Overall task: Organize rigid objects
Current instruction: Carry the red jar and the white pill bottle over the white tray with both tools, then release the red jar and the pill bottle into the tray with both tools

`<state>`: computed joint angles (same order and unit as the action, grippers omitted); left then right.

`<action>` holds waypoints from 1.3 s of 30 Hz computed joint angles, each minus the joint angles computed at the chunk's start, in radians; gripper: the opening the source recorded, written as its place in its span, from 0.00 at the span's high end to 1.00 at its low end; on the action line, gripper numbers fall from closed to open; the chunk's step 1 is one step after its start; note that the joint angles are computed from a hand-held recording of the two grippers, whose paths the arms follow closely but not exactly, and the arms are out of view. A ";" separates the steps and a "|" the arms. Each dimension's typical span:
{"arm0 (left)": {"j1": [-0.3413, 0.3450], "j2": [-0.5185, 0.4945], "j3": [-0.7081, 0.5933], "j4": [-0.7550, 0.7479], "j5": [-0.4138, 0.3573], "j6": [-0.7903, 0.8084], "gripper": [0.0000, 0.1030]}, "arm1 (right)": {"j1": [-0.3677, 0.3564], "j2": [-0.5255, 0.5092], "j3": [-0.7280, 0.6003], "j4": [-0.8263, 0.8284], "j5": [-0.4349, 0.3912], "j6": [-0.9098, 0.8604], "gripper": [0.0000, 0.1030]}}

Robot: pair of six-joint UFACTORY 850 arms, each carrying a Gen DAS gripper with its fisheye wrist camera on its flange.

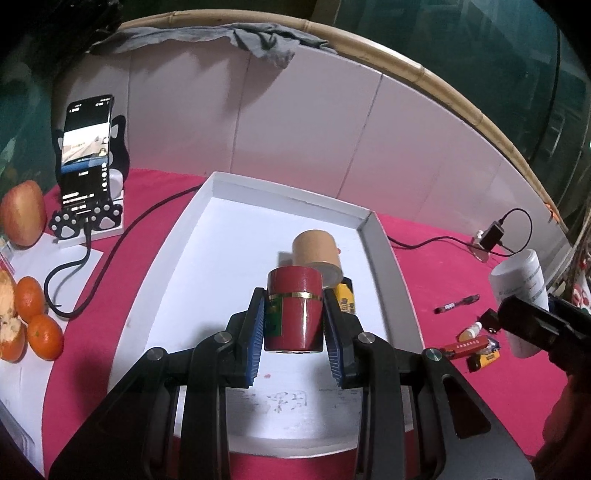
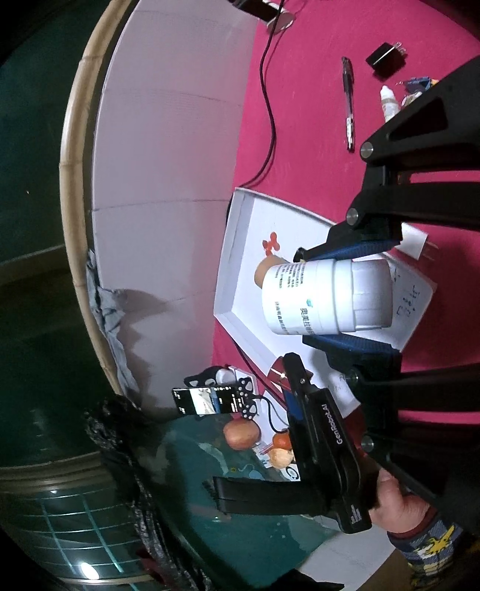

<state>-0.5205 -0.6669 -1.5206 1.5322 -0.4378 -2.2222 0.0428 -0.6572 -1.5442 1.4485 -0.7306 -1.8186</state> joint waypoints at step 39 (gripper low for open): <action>0.107 -0.157 -0.238 -0.448 -0.041 0.534 0.02 | 0.173 -0.143 -0.125 -0.204 0.298 0.185 0.64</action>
<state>-0.4136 -0.8236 -1.7582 1.0842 -0.4792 -1.6884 0.2156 -0.8002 -1.6690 1.2445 -0.4328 -1.6333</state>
